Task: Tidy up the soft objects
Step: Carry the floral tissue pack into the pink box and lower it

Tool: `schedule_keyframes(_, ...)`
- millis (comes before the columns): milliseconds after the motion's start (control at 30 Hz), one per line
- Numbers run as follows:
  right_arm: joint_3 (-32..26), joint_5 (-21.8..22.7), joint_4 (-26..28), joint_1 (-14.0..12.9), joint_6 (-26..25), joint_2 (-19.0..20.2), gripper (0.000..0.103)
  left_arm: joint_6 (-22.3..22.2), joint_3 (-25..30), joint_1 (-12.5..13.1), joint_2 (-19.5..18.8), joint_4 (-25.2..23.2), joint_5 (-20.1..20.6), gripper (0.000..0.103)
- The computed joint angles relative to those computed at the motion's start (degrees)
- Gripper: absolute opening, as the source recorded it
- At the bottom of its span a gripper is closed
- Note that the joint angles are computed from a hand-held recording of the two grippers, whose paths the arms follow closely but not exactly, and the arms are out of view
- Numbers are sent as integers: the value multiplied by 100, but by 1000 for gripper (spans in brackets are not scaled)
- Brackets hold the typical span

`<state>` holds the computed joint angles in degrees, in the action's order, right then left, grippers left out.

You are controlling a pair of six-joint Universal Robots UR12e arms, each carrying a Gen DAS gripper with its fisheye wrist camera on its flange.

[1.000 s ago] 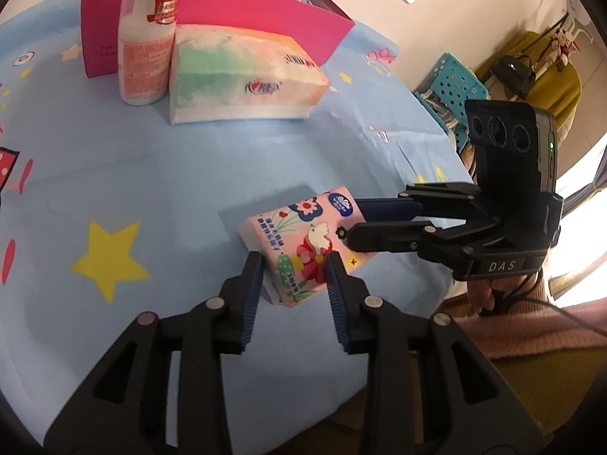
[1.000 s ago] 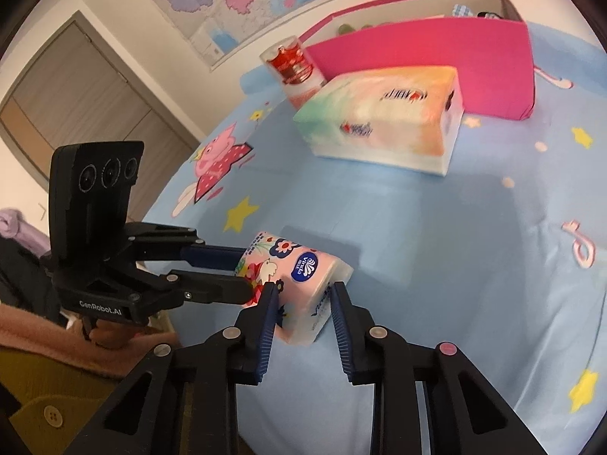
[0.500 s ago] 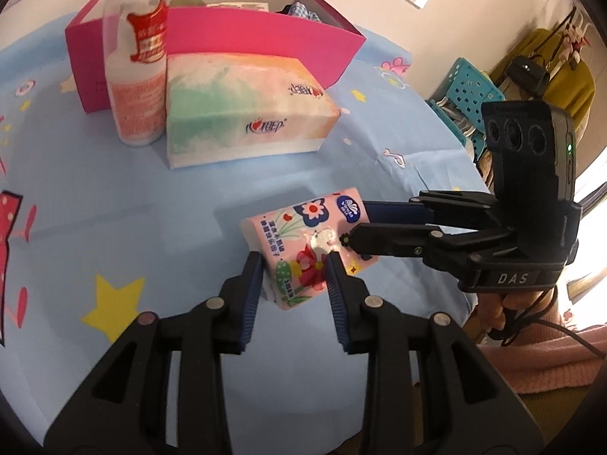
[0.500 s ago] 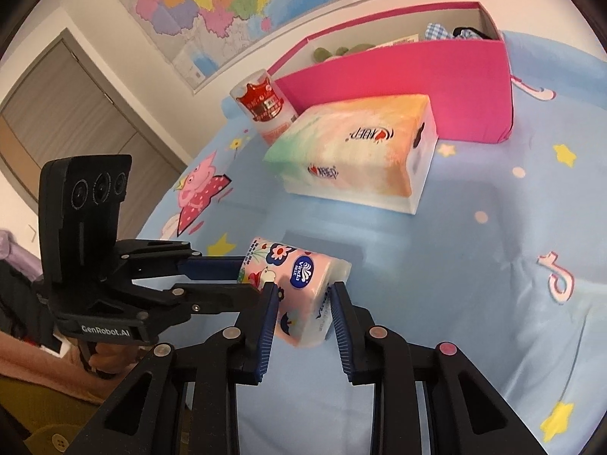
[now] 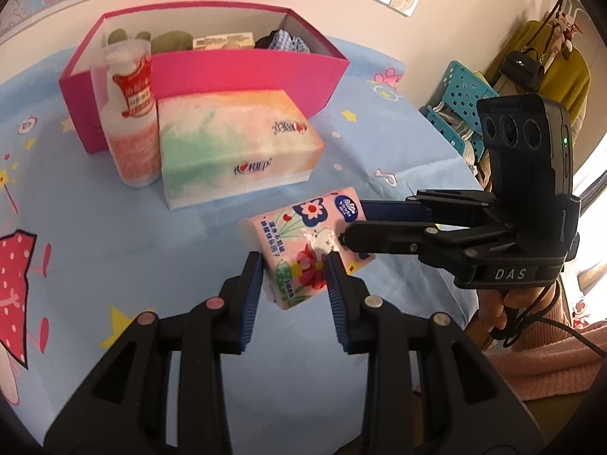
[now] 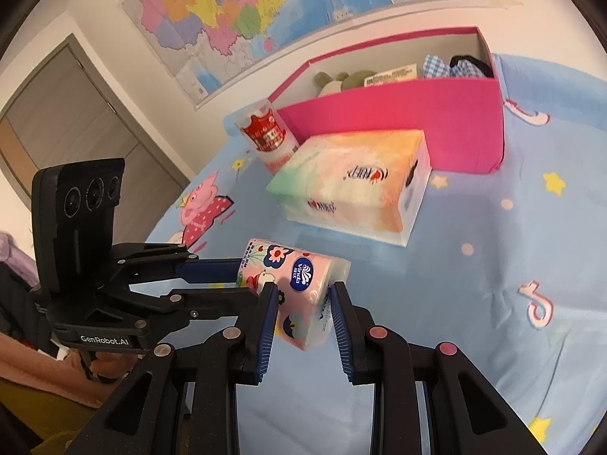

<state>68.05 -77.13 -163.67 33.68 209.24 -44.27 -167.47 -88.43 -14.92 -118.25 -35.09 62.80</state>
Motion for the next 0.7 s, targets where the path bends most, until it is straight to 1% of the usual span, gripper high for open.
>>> schedule_keyframes(367,-118,-162,-120,-10,-114,7,29,-58,137,-32,-8,213,66,35)
schedule_keyframes(433,-132,-179,-163,-14,-135,10,31,-81,176,-45,-21,242,98,35)
schedule_keyframes(700,-205,-259,-244,-39,-225,20,31,-75,262,-66,-48,413,146,35)
